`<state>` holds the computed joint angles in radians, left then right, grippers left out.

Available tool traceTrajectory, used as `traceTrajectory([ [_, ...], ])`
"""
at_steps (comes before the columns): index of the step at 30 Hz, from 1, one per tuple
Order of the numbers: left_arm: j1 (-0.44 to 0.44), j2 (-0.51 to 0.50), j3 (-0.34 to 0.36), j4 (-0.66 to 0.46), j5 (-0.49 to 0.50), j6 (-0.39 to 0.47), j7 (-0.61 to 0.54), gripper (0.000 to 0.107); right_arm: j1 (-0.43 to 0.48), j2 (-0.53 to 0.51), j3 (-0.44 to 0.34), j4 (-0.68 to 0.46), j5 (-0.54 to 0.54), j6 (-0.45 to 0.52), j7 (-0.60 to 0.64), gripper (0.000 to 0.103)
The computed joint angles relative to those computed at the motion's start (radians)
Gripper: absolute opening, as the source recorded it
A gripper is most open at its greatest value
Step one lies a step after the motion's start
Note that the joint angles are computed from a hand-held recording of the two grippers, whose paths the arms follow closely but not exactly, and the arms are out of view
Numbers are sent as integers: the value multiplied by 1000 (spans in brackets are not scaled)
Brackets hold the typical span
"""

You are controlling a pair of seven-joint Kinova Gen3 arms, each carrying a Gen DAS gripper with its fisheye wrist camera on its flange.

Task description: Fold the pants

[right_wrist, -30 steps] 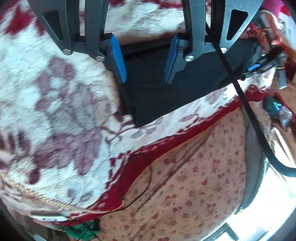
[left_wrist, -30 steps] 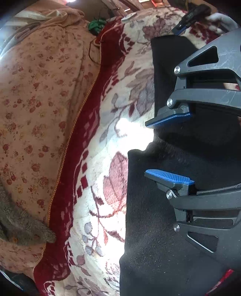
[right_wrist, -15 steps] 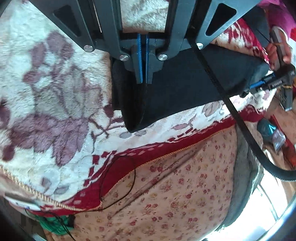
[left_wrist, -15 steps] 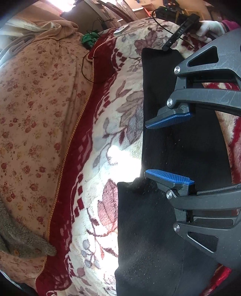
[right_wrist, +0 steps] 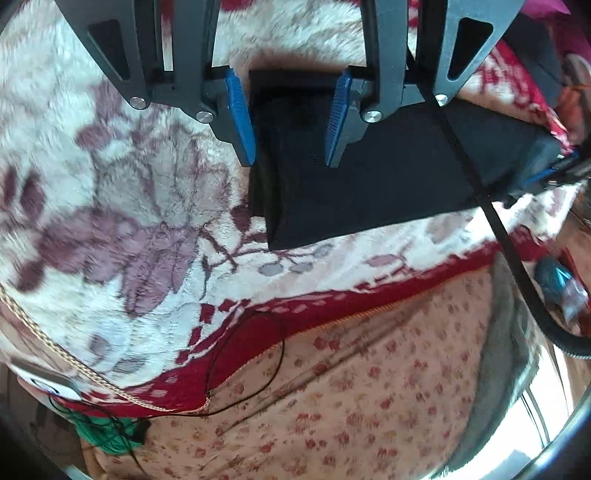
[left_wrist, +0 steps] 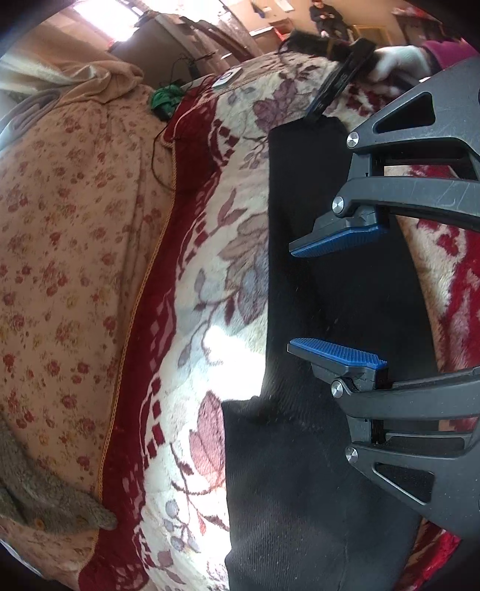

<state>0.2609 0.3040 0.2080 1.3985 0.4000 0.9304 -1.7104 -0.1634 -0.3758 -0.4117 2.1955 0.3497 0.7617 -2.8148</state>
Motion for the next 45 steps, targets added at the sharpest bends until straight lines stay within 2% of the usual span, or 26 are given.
traceTrajectory([
  [1, 1, 0, 4, 0, 4, 4, -4, 45, 0, 11, 7, 4, 1, -15, 5, 32],
  [3, 9, 4, 11, -5, 3, 17, -14, 45, -15, 24, 37, 19, -10, -54, 37, 15],
  [5, 20, 6, 14, -6, -1, 22, -16, 45, -18, 21, 25, 25, 1, -62, 50, 8],
  [12, 27, 11, 16, -7, 19, 33, -19, 45, 2, -57, -31, 24, -25, 23, 47, 7],
  [14, 29, 6, 16, 4, 18, 28, -25, 45, 35, -56, -62, 20, -14, 54, 6, 2],
  [17, 39, 8, 11, 6, 2, 30, -11, 45, 30, -50, -16, 38, -40, 14, 8, 2],
  [20, 37, 5, 11, 12, 8, 24, -7, 45, 42, -93, -35, 46, -36, -7, -14, 4],
  [22, 41, 5, 12, 9, 5, 25, -2, 45, 68, -128, -71, 42, -43, -6, -42, 10],
  [24, 45, 6, 16, 4, 5, 31, -2, 45, 73, -164, -83, 53, -71, -37, -55, 26],
  [26, 50, 2, 19, 6, 5, 27, -5, 45, 59, -189, -75, 74, -130, -85, -54, 36],
  [29, 61, -4, 21, 9, -2, 25, -7, 48, 49, -215, -69, 121, -226, -165, -60, 36],
  [32, 76, -3, 23, 2, -17, 30, -6, 48, 76, -247, -93, 168, -307, -227, -81, 36],
  [36, 97, 1, 22, -8, -45, 30, 1, 48, 120, -253, -119, 182, -354, -241, -77, 37],
  [38, 107, 5, 20, -14, -58, 30, 11, 48, 132, -252, -125, 177, -367, -236, -71, 42],
  [45, 148, 84, 30, -122, -105, 93, 14, 48, 180, -226, -142, 205, -397, -307, -80, 44],
])
